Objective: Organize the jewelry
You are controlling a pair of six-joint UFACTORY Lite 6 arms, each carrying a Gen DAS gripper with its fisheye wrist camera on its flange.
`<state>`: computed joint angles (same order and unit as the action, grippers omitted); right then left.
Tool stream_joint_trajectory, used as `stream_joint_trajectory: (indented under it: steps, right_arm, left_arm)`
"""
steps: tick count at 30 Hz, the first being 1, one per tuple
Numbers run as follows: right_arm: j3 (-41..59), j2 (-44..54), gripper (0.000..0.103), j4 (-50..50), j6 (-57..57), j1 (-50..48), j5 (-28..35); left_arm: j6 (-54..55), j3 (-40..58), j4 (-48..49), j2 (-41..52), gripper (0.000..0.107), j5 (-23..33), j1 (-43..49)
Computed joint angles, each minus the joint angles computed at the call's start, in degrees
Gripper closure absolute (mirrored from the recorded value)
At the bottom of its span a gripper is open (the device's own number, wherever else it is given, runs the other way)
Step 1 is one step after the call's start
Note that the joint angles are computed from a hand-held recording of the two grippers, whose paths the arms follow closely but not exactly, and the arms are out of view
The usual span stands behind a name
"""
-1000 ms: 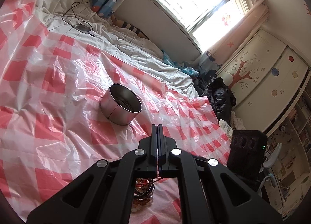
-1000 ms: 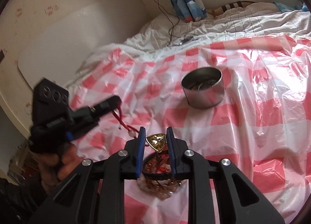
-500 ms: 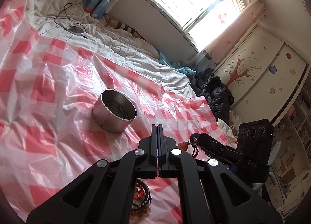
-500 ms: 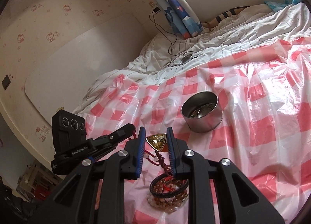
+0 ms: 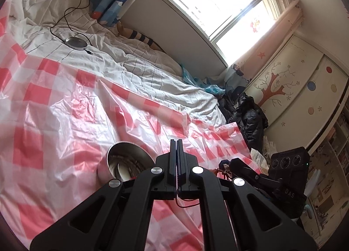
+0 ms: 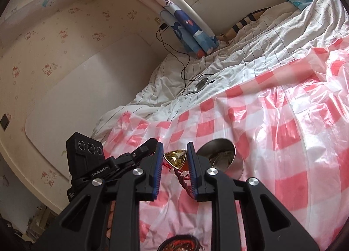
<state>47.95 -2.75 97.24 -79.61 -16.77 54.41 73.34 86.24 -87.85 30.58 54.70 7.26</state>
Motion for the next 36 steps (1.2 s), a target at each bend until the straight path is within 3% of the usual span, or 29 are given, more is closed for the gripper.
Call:
stream_joint_trajectory:
  steps: [6,10,12,13,15,22,24,30,34,36]
  right_arm:
    - [8.4,11.5,0.08,4.2,-1.7,2.9,-1.3]
    - [15.6,21.8,0.079,5.7,-1.3,6.5,-3.3]
    - [19.1,25.2,0.056,3.2,0.4,9.0,-7.2]
    - [20.2,26.1,0.04,2.3,0.8,10.5,-10.5]
    - [19.5,25.6,0.039,3.6,-1.2,11.9,-13.2]
    - [7.7,14.9,0.03,10.2,-7.5,9.6,-13.2]
    - [1.0,8.6,0.024,11.2,-9.1,8.6,-13.7]
    - [-20.0,-15.2,0.017,7.5,-6.8,9.0,-18.9]
    - [-32.6,-27.9,0.016,5.0,-3.0,6.6,-17.0]
    - [-36.3,-29.5,0.016,5.7,-3.5,4.9,-15.5]
  left_arm:
    - [-8.9,14.4,6.3,11.6,0.106,-4.9,-3.7]
    - [-12.5,15.5,10.7,13.3,0.099,-8.8,-3.8]
    - [-10.1,11.8,8.5,10.6,0.086,-10.4,-2.7]
    - [-9.1,10.2,7.2,9.5,0.082,-10.8,-2.0]
    - [-7.4,7.3,5.2,7.3,0.068,-12.1,-0.9]
    - [-8.1,-0.4,5.9,1.9,0.062,-13.0,1.5]
    - [-9.0,-3.6,7.9,0.0,0.061,-13.5,1.9]
    - [-11.4,-14.5,19.7,-8.7,0.057,-14.1,0.7]
    - [-12.8,-21.5,25.7,-12.7,0.055,-12.2,0.2]
    - [-13.8,-24.3,28.4,-13.8,0.055,-12.3,-0.3]
